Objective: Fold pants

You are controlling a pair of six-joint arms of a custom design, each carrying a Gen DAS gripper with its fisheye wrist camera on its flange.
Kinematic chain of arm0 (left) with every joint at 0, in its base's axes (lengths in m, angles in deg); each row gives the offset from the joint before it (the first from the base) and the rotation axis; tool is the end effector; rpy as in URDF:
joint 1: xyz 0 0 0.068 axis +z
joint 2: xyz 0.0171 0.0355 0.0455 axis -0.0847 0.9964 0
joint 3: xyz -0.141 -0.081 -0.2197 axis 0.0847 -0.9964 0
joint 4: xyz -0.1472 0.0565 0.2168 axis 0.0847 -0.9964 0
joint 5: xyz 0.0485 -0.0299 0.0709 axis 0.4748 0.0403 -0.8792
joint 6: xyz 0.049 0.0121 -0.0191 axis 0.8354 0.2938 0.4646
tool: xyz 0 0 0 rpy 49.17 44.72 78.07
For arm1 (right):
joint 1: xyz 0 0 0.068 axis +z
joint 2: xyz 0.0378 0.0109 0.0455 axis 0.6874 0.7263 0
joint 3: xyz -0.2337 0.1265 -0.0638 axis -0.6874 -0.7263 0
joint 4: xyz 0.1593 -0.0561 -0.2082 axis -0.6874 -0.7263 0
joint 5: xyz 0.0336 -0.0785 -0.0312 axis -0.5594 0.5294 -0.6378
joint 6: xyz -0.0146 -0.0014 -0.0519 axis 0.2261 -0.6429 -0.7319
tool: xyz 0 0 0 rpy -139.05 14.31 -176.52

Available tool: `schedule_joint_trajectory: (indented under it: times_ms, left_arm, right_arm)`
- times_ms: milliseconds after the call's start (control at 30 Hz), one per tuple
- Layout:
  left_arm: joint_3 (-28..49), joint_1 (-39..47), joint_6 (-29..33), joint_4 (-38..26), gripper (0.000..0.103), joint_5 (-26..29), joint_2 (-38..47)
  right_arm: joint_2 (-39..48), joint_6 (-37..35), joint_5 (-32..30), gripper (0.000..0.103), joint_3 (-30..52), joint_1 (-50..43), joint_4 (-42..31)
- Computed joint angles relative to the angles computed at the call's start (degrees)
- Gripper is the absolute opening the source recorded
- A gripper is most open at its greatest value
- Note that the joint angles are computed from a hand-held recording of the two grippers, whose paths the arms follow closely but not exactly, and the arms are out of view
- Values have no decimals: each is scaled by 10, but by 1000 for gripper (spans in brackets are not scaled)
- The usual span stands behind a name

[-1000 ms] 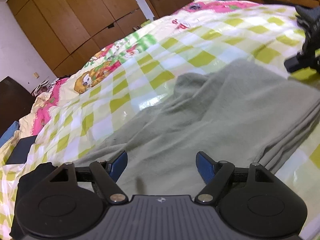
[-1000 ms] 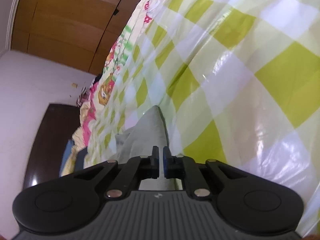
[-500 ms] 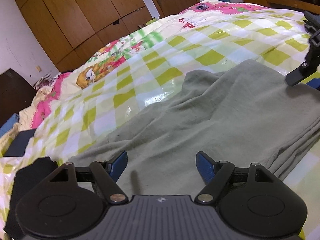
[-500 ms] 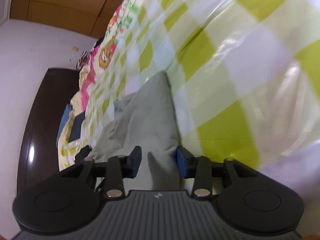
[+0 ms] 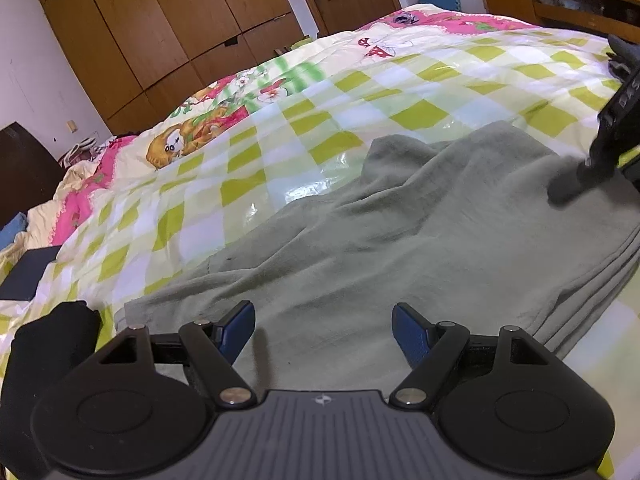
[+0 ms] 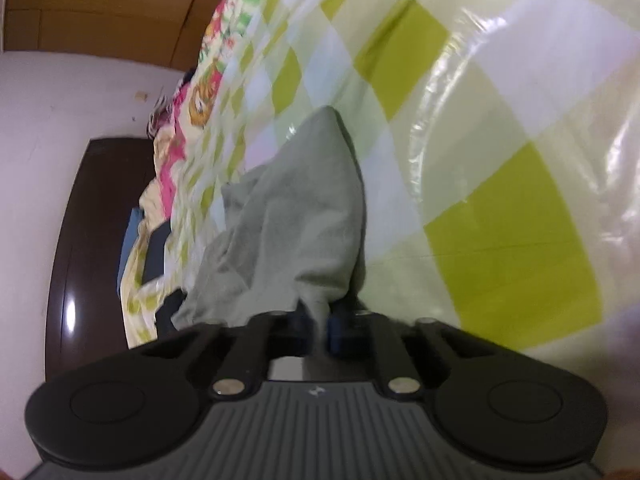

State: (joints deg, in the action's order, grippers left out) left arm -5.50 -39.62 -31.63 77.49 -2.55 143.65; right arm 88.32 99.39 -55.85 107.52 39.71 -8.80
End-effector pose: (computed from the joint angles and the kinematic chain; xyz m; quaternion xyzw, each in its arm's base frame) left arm 0.2687 -0.1749 0.1902 0.3167 0.8542 0.0448 0.4098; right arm 0.2419 0.0061 0.1566 0.2747 0.8238 0.4293 0.2482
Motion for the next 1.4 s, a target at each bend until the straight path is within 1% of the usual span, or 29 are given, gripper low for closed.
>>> schedule_joint_trajectory:
  times_ms: [33, 100, 133, 200, 233, 333, 433, 500, 567, 667, 733, 767, 800, 900, 967, 1067, 1133, 1167, 1233, 1267, 1300, 1400]
  left_arm:
    - [-2, 4, 1, 0, 88, 5, -2]
    - [-12, 10, 1, 1, 88, 9, -9]
    - [-21, 16, 1, 4, 88, 15, -20]
    - [-38, 29, 5, 4, 88, 28, -44]
    - [-47, 38, 10, 3, 88, 32, -58]
    - [-77, 82, 23, -6, 88, 56, -111]
    - [-95, 136, 25, -24, 88, 91, -149]
    - [-106, 173, 27, -31, 88, 111, -170]
    - [-113, 216, 26, -44, 88, 144, -189]
    - [-112, 270, 20, -60, 88, 194, -203]
    - [-118, 291, 24, -61, 88, 206, -210]
    - [-120, 301, 28, -62, 88, 213, -211]
    - [-123, 311, 31, -62, 88, 220, -212]
    - [-123, 330, 30, -66, 88, 240, -205]
    - [-119, 339, 30, -68, 88, 251, -203]
    - [-126, 350, 45, -56, 88, 253, -210]
    - [-136, 351, 56, -41, 88, 242, -221]
    - [-135, 353, 61, -40, 88, 237, -223]
    - [-125, 372, 73, -54, 88, 254, -229]
    - [-115, 381, 76, -69, 88, 271, -229]
    - [-109, 385, 75, -75, 88, 279, -227]
    - [-112, 375, 75, -76, 88, 280, -231]
  right_arm:
    - [-25, 15, 3, 8, -6, 7, 8]
    - [-74, 17, 27, 8, 13, 34, -20]
    - [-88, 10, 45, 8, 36, 56, -43]
    - [-79, 0, 83, 8, 92, 110, -76]
    - [-59, -15, 106, 8, 135, 144, -103]
    - [21, -55, 161, 8, 250, 234, -152]
    - [129, -123, 230, 8, 386, 320, -218]
    - [208, -161, 261, 8, 480, 366, -263]
    - [273, -200, 292, 8, 559, 403, -304]
    - [367, -277, 322, 9, 674, 449, -387]
    - [425, -320, 342, 12, 742, 472, -440]
    - [446, -327, 349, 15, 766, 479, -457]
    - [456, -323, 348, 18, 770, 483, -454]
    - [451, -294, 330, 18, 738, 480, -405]
    - [452, -285, 322, 19, 740, 473, -409]
    - [428, -285, 339, 24, 719, 471, -418]
    - [404, -272, 349, 26, 693, 465, -398]
    - [401, -261, 344, 26, 693, 460, -396]
    - [393, -245, 327, 28, 692, 451, -401]
    - [387, -242, 322, 31, 685, 451, -398]
    - [391, -244, 316, 38, 692, 452, -406]
    - [422, -252, 313, 39, 727, 462, -413]
